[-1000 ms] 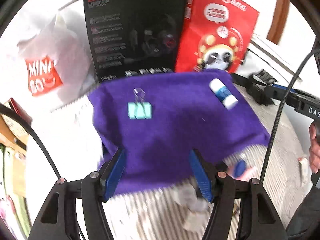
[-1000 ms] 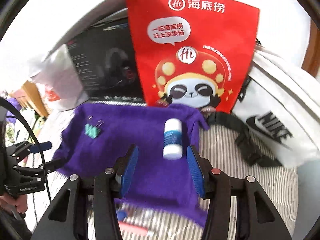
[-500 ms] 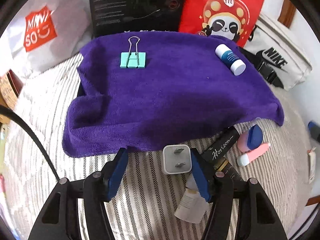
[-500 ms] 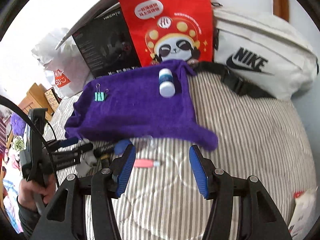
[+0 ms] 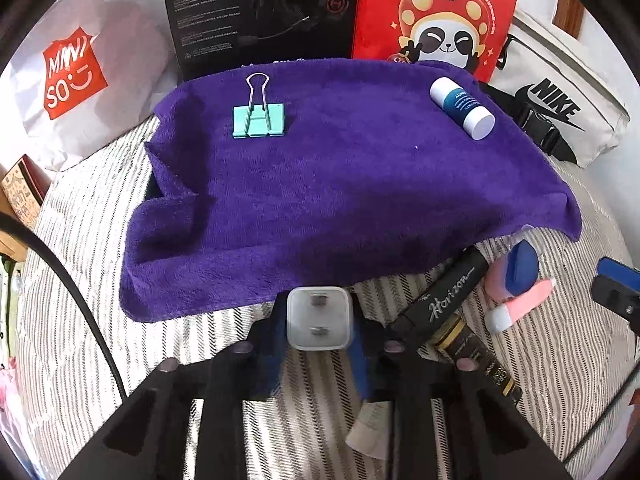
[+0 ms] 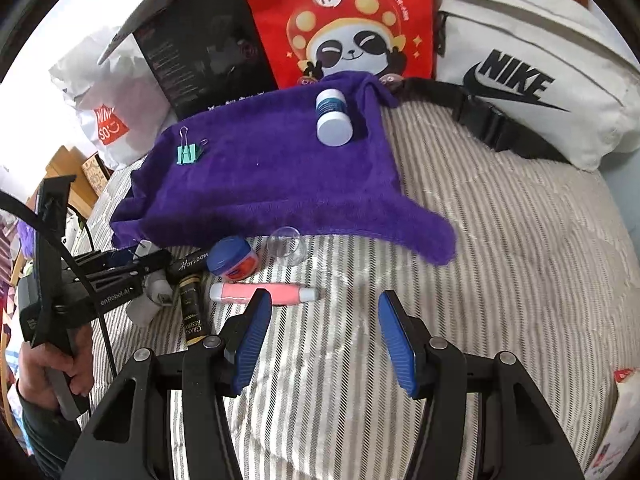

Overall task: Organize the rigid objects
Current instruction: 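Grasp the white charger with the left gripper while the right grasps the clear cup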

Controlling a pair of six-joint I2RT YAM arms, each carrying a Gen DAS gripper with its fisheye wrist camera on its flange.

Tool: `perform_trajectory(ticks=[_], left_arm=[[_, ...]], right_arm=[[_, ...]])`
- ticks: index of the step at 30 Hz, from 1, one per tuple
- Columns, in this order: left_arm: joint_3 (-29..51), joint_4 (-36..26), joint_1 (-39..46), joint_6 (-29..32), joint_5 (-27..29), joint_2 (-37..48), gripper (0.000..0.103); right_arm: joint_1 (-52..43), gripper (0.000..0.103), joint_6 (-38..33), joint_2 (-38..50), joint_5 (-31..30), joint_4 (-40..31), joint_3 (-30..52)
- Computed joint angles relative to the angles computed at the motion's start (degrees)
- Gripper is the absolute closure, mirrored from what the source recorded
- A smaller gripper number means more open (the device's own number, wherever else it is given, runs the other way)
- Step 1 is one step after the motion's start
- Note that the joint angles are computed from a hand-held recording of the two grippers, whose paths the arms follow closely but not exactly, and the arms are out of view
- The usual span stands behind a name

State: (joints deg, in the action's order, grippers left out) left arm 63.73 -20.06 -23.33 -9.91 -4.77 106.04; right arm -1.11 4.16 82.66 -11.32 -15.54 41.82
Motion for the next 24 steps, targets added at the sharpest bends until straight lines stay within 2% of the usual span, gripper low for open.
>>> perform_trajectory(ticks=[6,10,14,19,20,21,22,24], left_arm=[[-1.2,0.9,1.6,0.6,1.5,-1.1,0.078],[-1.5,1.2,1.1,0.4,0.6,-1.2,0.078],[-1.8,1.6,0.8,0.0,0.2,-1.4,0.078],[-2.2,2.1,0.8,-0.2,-0.1,-1.6,0.078],[-2.2,2.1,0.7,-0.3,-0.3,-1.6,0.078],[-2.2,2.1,0.6,-0.4,-0.4,-1.6,0.078],[-2.2,2.2,0.5,-0.4,-0.4,-1.6,0.078],[-2.4,2.3,0.7,0.0,0.1,-1.7,0.078]], right_arm=[[3.1,0.05,1.0,6.5,1.1,4.0,2.7],[5.2,0.051,-0.3,10.5,2.7,6.1,5.0],[6.4,0.06,-1.6,14.1,4.2,6.7,6.7],[8.2,0.06,-2.5,15.8,7.1,9.7,7.0],[8.7,0.063,-2.7,16.0,7.8,10.2,7.0],[9.3,0.072,-3.4,16.4,8.8,11.2,6.8],[10.1,0.076,-4.0,16.6,10.4,12.4,6.3],[11.1,0.076,-5.0,16.8,12.3,13.9,5.6]])
